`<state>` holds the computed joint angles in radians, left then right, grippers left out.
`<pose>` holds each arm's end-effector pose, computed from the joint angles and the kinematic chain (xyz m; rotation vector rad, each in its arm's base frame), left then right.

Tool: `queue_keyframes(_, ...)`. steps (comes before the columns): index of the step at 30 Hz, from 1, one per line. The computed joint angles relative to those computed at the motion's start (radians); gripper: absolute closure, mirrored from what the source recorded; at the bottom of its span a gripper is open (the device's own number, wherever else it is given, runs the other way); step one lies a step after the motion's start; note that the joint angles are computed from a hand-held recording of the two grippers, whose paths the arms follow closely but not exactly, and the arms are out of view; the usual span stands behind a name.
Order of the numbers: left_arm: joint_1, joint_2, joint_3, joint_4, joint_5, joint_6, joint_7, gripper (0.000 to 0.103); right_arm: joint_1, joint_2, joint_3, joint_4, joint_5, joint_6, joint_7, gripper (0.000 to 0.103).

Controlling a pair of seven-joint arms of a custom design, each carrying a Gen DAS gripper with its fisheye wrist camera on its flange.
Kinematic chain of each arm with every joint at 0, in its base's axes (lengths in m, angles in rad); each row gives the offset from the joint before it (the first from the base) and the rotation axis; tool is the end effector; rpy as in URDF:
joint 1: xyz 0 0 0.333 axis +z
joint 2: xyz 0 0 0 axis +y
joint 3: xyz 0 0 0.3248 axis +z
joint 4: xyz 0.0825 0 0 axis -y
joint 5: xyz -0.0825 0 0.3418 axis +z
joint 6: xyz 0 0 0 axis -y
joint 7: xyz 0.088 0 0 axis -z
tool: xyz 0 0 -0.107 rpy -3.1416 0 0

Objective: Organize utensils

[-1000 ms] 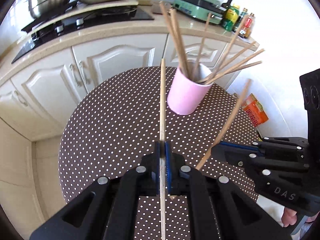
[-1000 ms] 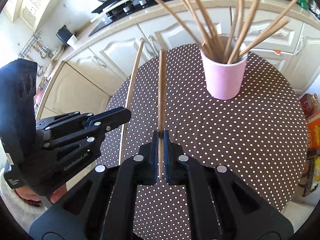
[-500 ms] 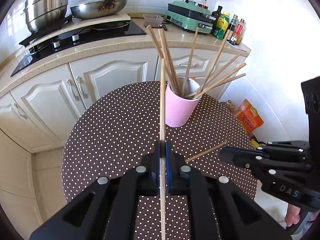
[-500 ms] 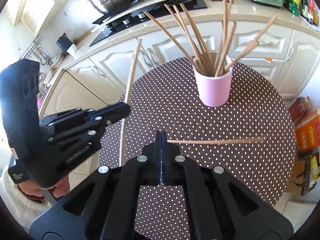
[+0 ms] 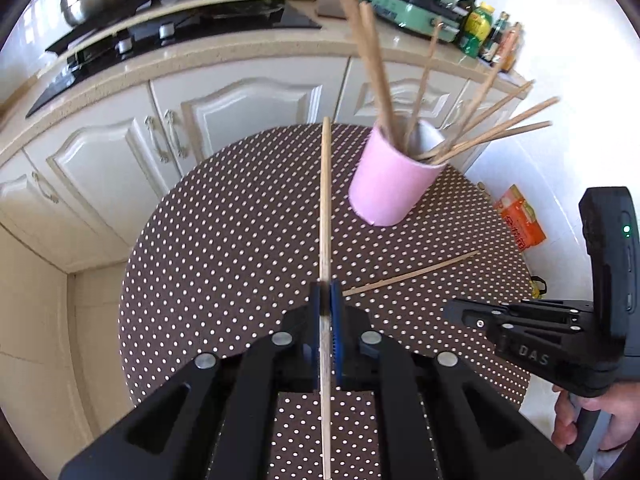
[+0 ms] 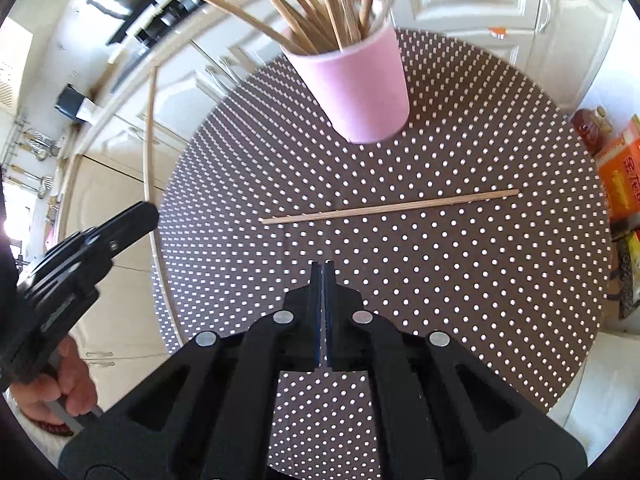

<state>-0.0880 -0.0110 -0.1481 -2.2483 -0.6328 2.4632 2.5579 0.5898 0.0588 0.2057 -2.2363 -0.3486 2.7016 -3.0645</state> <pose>0.4942 -0.1182 0.4274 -1.1817 2.7852 -0.7646 0.3662 0.3885 0.4235 -1.2918 2.3615 -0.0125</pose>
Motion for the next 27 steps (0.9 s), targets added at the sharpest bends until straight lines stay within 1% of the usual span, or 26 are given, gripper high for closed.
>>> queue_keyframes(2, 0.0, 0.022, -0.001, 0.008, 0.026, 0.013, -0.035, 0.098, -0.007, 0.029, -0.002, 0.023, 0.023, -0.005, -0.038, 0.101)
queue_keyframes(3, 0.0, 0.035, -0.002, 0.015, 0.04, 0.015, -0.056, 0.098, -0.009, 0.039, -0.004, 0.028, 0.033, -0.009, -0.046, 0.097)
queue_keyframes(4, 0.001, 0.046, -0.002, 0.02, 0.05, 0.018, -0.071, 0.098, -0.01, 0.052, -0.009, 0.035, 0.037, -0.008, -0.043, 0.083)
queue_keyframes(5, 0.002, 0.057, -0.003, 0.025, 0.061, 0.022, -0.088, 0.098, -0.008, 0.064, -0.017, 0.04, 0.026, -0.001, -0.018, 0.071)
queue_keyframes(6, 0.003, 0.067, -0.004, 0.029, 0.072, 0.027, -0.104, 0.098, -0.003, 0.071, -0.026, 0.047, 0.003, -0.007, 0.016, 0.046)
queue_keyframes(7, 0.005, 0.074, -0.005, 0.032, 0.08, 0.028, -0.114, 0.098, 0.002, 0.084, -0.035, 0.06, -0.024, -0.014, 0.047, 0.045)
queue_keyframes(8, 0.006, 0.085, -0.005, 0.038, 0.089, 0.031, -0.128, 0.098, 0.001, 0.097, -0.037, 0.074, -0.031, -0.021, 0.04, 0.045)
queue_keyframes(11, 0.009, 0.109, -0.008, 0.05, 0.115, 0.037, -0.161, 0.098, 0.014, 0.134, -0.042, 0.143, -0.043, -0.146, 0.049, 0.046)
queue_keyframes(13, 0.012, 0.124, -0.01, 0.06, 0.127, 0.037, -0.178, 0.098, 0.012, 0.145, -0.043, 0.157, -0.015, -0.194, 0.073, 0.046)
queue_keyframes(18, 0.015, 0.143, -0.017, 0.067, 0.143, 0.04, -0.196, 0.098, 0.003, 0.153, -0.048, 0.147, 0.043, -0.227, 0.153, 0.046)
queue_keyframes(19, 0.016, 0.146, -0.018, 0.07, 0.148, 0.039, -0.199, 0.098, 0.008, 0.148, -0.055, 0.138, 0.023, -0.218, 0.194, 0.045)
queue_keyframes(20, 0.016, 0.149, -0.02, 0.072, 0.149, 0.037, -0.2, 0.098, 0.008, 0.152, -0.055, 0.148, 0.019, -0.237, 0.2, 0.045)
queue_keyframes(24, 0.017, 0.156, -0.023, 0.077, 0.155, 0.034, -0.202, 0.098, 0.0, 0.193, -0.05, 0.216, 0.024, -0.314, 0.151, 0.043)
queue_keyframes(27, 0.018, 0.154, -0.025, 0.076, 0.151, 0.03, -0.199, 0.098, 0.011, 0.253, -0.046, 0.316, 0.01, -0.415, 0.06, 0.042)
